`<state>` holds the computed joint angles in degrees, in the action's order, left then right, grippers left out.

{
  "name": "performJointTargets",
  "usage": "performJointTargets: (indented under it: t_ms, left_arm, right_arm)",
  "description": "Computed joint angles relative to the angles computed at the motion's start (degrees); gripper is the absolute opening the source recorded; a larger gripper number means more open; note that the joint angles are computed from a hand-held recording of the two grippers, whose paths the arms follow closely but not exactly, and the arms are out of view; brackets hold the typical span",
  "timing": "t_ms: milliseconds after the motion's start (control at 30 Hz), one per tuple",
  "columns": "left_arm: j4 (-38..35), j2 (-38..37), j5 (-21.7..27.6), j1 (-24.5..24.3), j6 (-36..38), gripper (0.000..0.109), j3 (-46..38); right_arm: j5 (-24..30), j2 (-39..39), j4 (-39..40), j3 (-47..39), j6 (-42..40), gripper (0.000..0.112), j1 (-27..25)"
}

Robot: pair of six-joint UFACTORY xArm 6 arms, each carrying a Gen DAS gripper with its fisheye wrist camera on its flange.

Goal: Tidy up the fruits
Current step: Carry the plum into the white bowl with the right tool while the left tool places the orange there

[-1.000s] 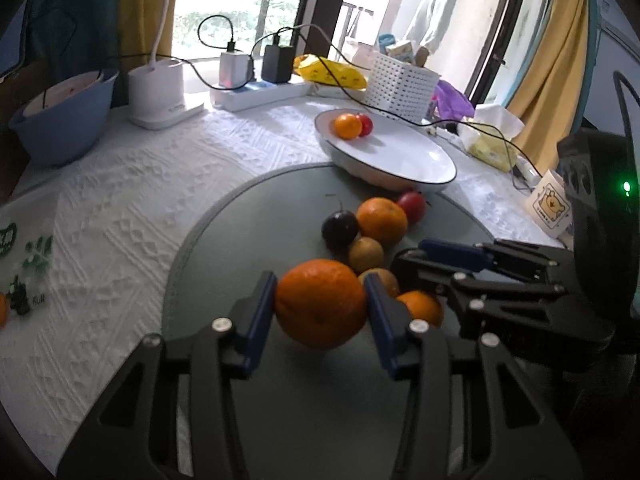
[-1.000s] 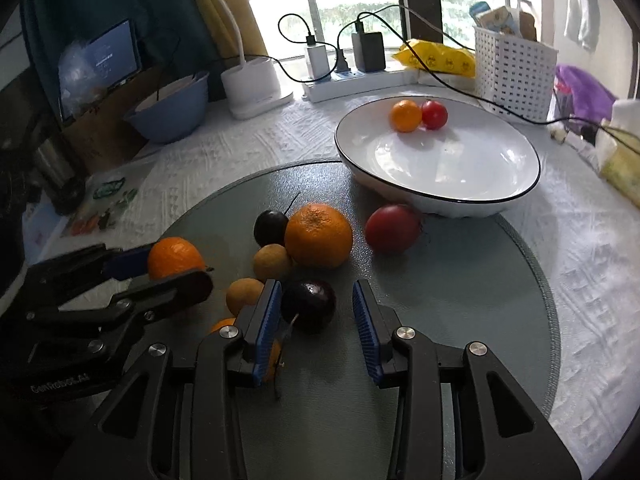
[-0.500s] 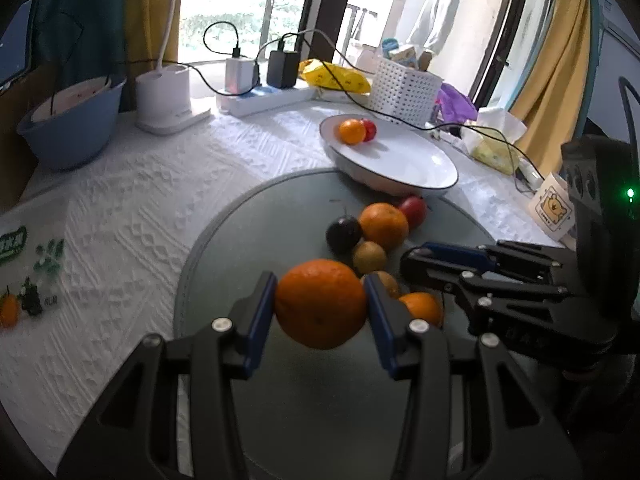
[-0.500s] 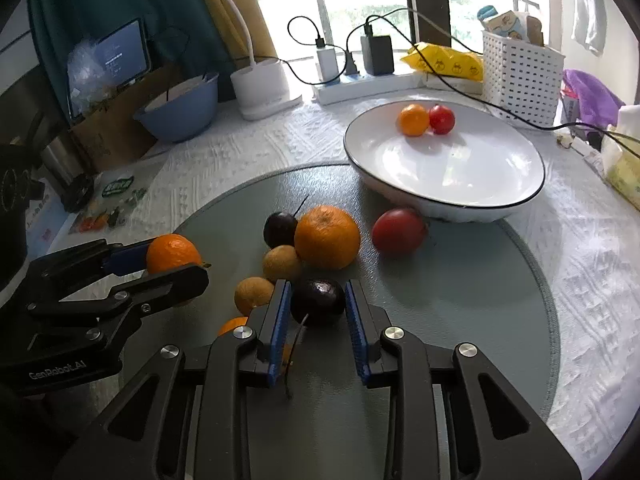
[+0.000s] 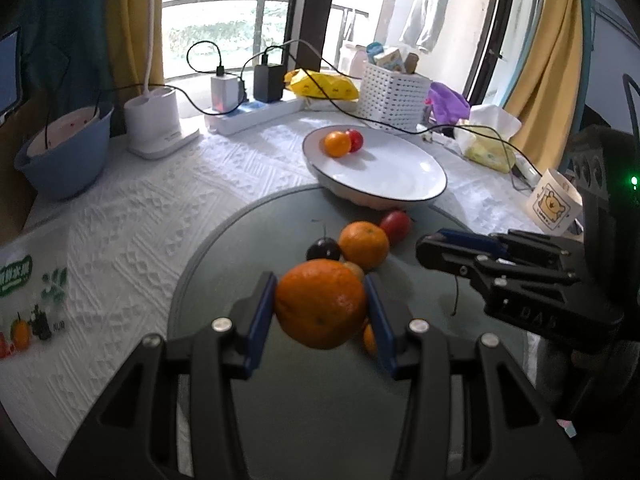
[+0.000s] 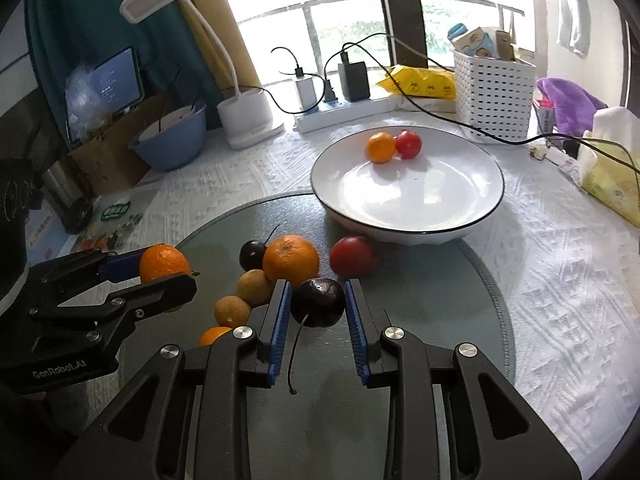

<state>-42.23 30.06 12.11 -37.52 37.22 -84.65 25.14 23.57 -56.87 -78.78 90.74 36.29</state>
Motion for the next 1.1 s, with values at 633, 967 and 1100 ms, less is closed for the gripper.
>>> performJointTargets:
  t_ms: [633,967,1100]
  left_arm:
    - [15.83,4.16,1.36,-1.48,-13.46,0.046,-8.11]
    - [20.37,6.52,2.94,-2.06,-16.28,0.046,-12.85]
    - [21.09,7.75,3.69,-2.22,-16.52,0.046,-15.11]
  right_arm:
    - [-0.98,-5.65,-9.07,6.05,7.84,0.030,-2.97]
    - [-0.89,-7.61,-12.52,7.84,11.07,0.030,-4.24]
    - [-0.93,-8.08,-13.27,8.28,11.90,0.030,-4.87]
